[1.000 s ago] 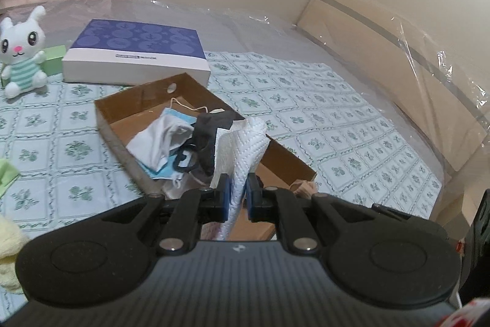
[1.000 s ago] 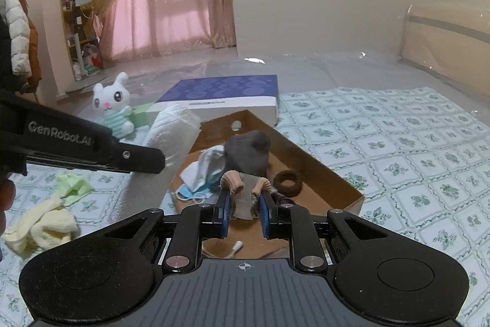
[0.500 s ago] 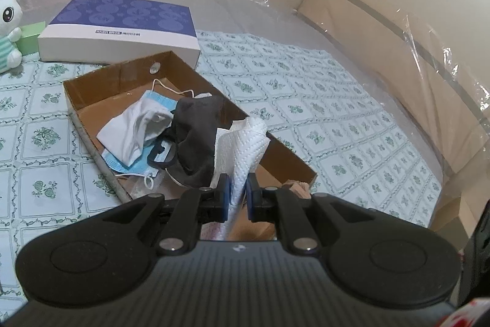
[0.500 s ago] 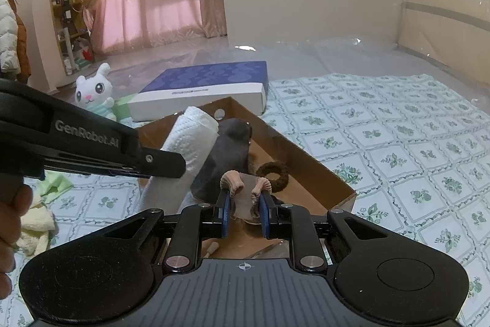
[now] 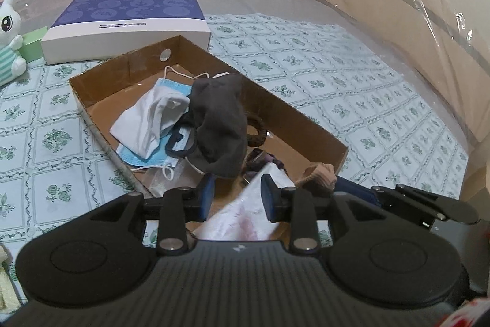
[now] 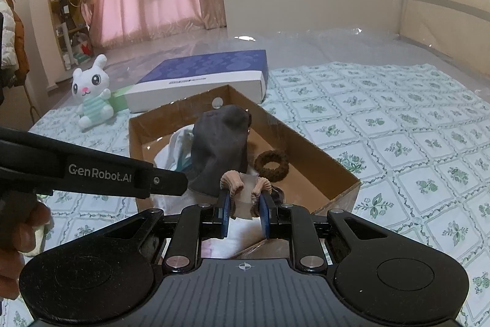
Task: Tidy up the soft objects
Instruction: 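Carry the white cloth and beige hair clip over the cardboard box with both grippers, then open both grippers to drop the cloth and hair clip into the box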
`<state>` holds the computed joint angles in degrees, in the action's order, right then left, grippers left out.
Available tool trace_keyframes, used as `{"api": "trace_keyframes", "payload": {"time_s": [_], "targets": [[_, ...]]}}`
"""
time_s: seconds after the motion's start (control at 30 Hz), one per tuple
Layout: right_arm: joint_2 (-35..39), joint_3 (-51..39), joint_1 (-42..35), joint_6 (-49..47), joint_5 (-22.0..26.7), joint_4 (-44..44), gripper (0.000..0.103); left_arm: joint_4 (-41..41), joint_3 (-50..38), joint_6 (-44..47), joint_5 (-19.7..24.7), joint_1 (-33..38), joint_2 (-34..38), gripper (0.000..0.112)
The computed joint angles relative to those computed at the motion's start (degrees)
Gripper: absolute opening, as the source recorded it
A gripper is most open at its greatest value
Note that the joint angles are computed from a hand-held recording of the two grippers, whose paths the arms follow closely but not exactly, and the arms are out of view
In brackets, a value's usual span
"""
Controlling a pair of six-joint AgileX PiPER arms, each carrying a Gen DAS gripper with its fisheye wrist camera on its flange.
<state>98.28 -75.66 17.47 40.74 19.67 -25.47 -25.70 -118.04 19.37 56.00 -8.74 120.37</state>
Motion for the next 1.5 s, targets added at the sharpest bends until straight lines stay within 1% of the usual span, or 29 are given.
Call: {"api": "trace_keyframes", "payload": {"time_s": [0.13,0.33,0.53,0.6,0.63,0.67,0.7,0.73,0.77,0.9,1.07,1.17,1.5], "targets": [[0.25,-0.15,0.20,-0.27,0.19,0.18,0.020,0.67,-1.07,-0.76,0.62,0.46,0.68,0.029],[1.00,-1.10,0.22,0.32,0.78,-0.44,0.020,1.85,-1.69,-1.10,0.28,0.92,1.23,0.029],[2.27,-2.87,-0.17,5.07,2.35,-5.34,0.020,4.15,-3.08,-1.70,-0.48,0.89,2.06,0.029],[2.61,-2.99,-0.45,9.02,1.74,-9.01,0.034,4.96,-3.79,-2.04,-0.62,0.95,2.45,0.032],[2.86,-3.23,-0.42,11.81,2.06,-11.43,0.051,5.09,-3.94,-2.11,-0.69,1.10,2.52,0.033],[2.93,-3.27,-0.31,15.05,2.34,-14.42,0.062,5.17,-3.99,-2.10,-0.84,1.26,2.51,0.035],[2.68,-2.66,-0.16,19.20,1.90,-18.44,0.064,5.18,-4.03,-1.95,-0.93,1.42,2.51,0.036],[2.19,-1.91,-0.30,21.13,0.94,-20.42,0.065,5.22,-3.81,-1.70,-1.13,1.61,2.35,0.036],[1.77,-1.52,-0.50,20.77,0.27,-20.15,0.065,5.35,-3.38,-1.49,-1.41,1.76,2.06,0.037],[0.72,-0.76,-0.22,18.87,0.49,-17.72,0.065,5.85,-1.23,-0.68,-2.42,2.31,0.56,0.040],[-0.69,0.23,0.88,15.80,1.35,-12.93,0.065,6.10,4.32,1.76,-4.82,3.30,-3.28,0.044],[-1.46,0.54,1.62,14.19,2.19,-10.05,0.065,5.82,6.36,2.59,-5.16,4.19,-5.04,0.045],[-5.87,2.81,6.17,17.66,5.95,-10.61,0.065,2.85,14.49,6.73,-5.95,8.57,-12.25,0.047]]}}
